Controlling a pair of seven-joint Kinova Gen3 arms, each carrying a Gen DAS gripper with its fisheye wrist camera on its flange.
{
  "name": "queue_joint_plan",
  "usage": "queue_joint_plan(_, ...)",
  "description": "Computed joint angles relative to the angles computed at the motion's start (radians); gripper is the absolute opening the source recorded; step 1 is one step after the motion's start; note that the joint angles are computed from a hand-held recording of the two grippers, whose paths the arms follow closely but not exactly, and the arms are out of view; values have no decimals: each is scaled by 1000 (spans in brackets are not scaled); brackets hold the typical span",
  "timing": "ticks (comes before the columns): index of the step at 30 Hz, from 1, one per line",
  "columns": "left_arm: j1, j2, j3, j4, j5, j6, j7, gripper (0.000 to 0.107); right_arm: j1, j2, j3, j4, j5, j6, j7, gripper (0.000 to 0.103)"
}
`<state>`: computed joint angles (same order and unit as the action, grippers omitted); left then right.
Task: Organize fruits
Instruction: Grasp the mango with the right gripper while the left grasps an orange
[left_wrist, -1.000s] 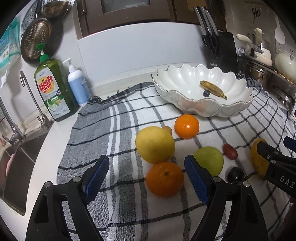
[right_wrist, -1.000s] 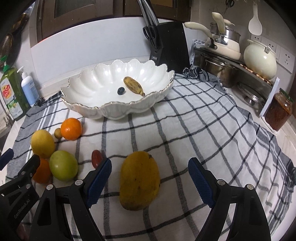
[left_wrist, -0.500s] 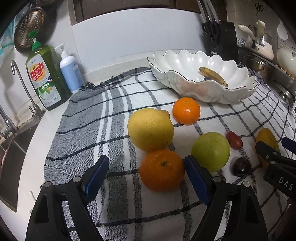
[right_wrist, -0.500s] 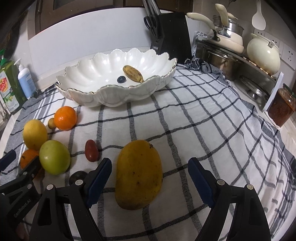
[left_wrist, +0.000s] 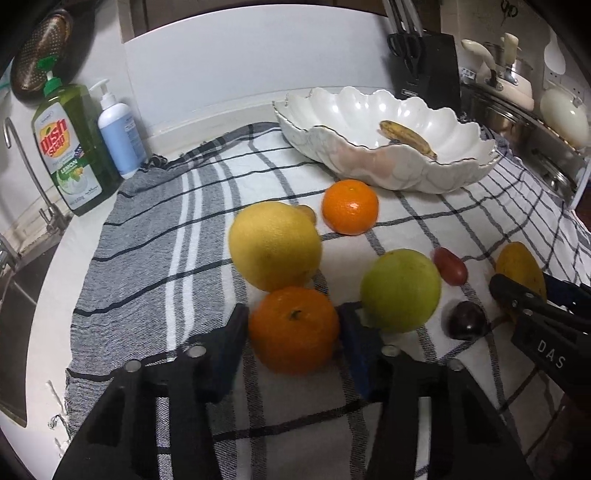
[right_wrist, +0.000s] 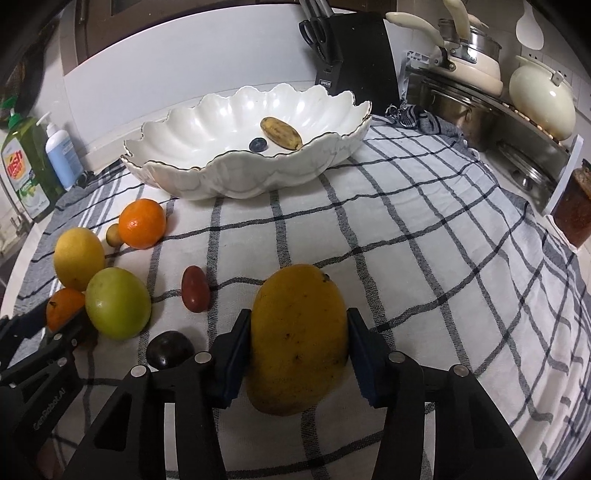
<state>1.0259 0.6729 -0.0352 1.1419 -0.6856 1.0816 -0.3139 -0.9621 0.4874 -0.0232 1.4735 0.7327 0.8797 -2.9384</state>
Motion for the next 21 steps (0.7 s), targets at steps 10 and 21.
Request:
queue_joint_plan(10,7,-19,0,10,-7,-2,13,47,-5,-18,-1,11,18,-10,-12,50)
queue_joint_plan(21,24,-38,5,4,-43,6,26,47,-12,-50,-12,22,63,1,-46,50)
